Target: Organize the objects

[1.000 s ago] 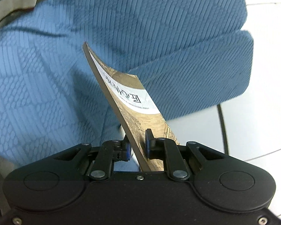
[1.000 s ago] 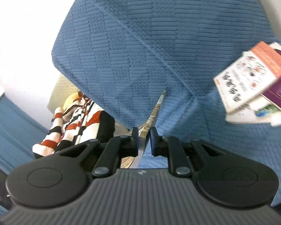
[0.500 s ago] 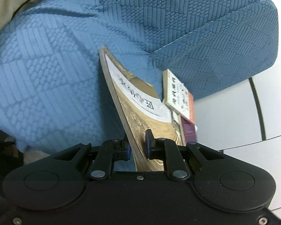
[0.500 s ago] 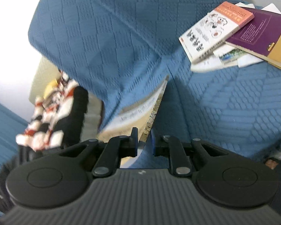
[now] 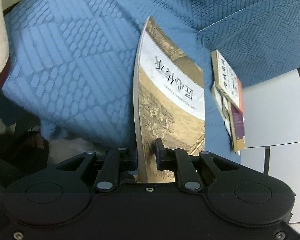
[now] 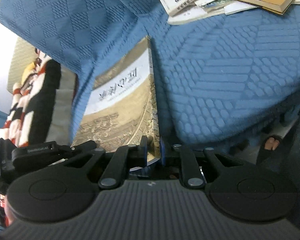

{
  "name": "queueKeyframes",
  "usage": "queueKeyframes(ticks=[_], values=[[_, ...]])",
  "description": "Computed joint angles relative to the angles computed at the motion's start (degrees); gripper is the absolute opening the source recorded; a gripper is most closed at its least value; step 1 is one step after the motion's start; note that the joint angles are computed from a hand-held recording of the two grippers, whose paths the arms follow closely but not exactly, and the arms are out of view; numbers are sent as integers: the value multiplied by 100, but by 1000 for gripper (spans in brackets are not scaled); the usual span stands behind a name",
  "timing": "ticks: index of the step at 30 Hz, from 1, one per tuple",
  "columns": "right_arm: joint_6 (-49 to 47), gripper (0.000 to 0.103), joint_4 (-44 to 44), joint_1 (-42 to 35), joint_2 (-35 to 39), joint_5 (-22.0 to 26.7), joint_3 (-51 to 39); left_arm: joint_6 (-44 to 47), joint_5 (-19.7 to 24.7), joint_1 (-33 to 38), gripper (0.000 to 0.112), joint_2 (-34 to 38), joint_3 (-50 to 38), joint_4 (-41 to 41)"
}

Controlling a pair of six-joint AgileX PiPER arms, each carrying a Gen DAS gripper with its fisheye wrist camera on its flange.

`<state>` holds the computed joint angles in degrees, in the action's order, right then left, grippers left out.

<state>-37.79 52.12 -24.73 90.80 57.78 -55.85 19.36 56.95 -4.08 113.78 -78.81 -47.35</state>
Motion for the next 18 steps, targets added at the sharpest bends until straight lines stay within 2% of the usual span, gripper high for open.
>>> queueKeyframes(ticks=[2, 4, 6, 9, 18], values=[[208, 17, -220, 46, 37, 25, -103, -46, -5, -21, 21, -18, 22, 123], [421, 18, -429, 92, -8, -17, -159, -115, -42, -37, 32, -91, 77, 249], [490, 18, -514, 89, -62, 4, -219, -200, -63, -50, 36, -200, 135, 414], [722, 18, -823, 126, -243, 25, -426, -372, -121, -105, 36, -417, 216, 640], [151, 18, -676, -309, -971, 291, -926, -845, -379, -434, 41, -1318, 500, 1296]])
